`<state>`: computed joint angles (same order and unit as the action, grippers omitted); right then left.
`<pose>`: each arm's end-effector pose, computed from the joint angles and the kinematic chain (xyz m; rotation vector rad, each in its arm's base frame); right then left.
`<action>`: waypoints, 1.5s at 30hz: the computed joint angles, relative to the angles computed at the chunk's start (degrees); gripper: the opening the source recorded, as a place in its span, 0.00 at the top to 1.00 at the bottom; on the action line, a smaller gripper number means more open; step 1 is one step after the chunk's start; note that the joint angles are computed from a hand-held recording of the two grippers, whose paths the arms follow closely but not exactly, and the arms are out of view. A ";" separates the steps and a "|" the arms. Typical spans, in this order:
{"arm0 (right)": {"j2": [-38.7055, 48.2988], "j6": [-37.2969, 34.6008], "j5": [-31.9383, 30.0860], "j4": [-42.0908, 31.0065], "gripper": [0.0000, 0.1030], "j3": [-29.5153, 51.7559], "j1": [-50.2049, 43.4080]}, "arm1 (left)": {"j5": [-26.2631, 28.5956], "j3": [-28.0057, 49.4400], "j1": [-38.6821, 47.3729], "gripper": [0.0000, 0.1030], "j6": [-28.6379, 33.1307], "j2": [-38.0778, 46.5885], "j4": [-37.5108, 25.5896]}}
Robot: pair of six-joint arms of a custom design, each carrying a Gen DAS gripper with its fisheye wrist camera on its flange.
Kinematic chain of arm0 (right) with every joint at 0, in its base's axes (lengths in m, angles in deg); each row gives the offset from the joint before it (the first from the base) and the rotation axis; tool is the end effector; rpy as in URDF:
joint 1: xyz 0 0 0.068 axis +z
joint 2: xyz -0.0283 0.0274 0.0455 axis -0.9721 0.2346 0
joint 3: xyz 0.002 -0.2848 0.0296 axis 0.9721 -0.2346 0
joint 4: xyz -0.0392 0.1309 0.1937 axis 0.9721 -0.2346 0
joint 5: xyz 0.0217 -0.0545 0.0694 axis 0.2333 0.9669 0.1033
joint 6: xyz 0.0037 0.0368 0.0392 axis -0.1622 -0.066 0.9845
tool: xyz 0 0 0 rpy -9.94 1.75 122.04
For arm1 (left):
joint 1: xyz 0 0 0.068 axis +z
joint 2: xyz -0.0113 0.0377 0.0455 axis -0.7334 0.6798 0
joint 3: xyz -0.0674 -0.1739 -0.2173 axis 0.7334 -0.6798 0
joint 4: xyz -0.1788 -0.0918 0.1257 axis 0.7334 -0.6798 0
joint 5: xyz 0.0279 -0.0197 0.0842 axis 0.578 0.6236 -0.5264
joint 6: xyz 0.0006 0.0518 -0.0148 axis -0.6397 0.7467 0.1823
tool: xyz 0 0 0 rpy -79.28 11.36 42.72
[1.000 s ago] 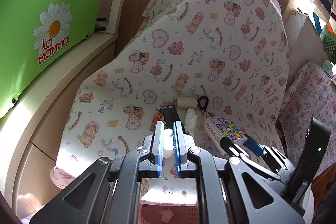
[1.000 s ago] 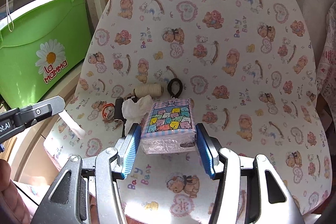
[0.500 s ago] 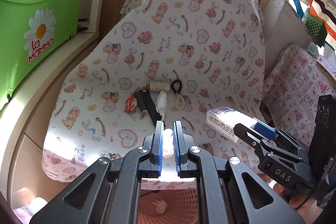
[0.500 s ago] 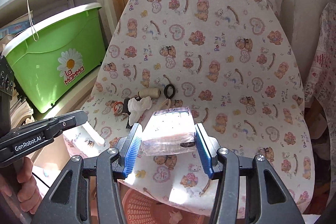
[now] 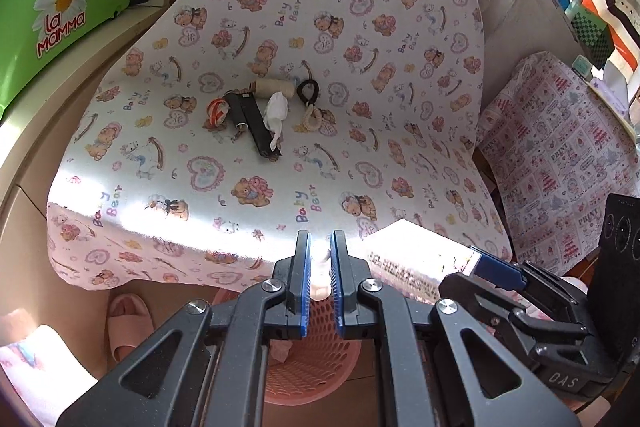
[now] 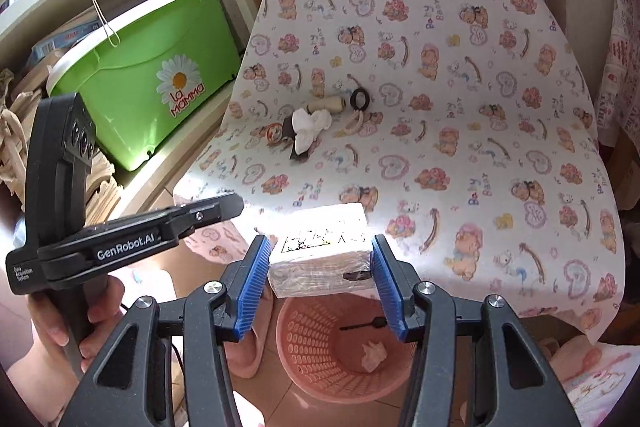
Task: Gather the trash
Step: 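Carry the bottle and tissue pack down over the wastebasket with both tools, then open both tools to drop the bottle and tissue pack into the basket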
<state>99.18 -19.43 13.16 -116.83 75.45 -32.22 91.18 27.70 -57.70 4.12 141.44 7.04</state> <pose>0.2581 0.2469 0.4346 -0.3215 2.3815 0.4979 0.2769 -0.0599 0.4325 -0.0213 2.4472 -0.5007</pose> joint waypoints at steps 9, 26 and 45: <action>0.81 0.52 -4.53 -3.02 0.48 -3.93 0.74 | -2.78 -0.10 -2.19 0.92 1.31 4.15 -5.87; 10.92 2.81 -6.15 -8.56 0.48 -8.71 0.21 | -7.77 -10.22 -5.19 0.92 -1.69 5.37 -4.68; 20.27 9.31 -11.85 -0.74 0.48 -20.81 -2.47 | 0.82 -22.71 -1.21 0.92 -6.94 9.15 -1.24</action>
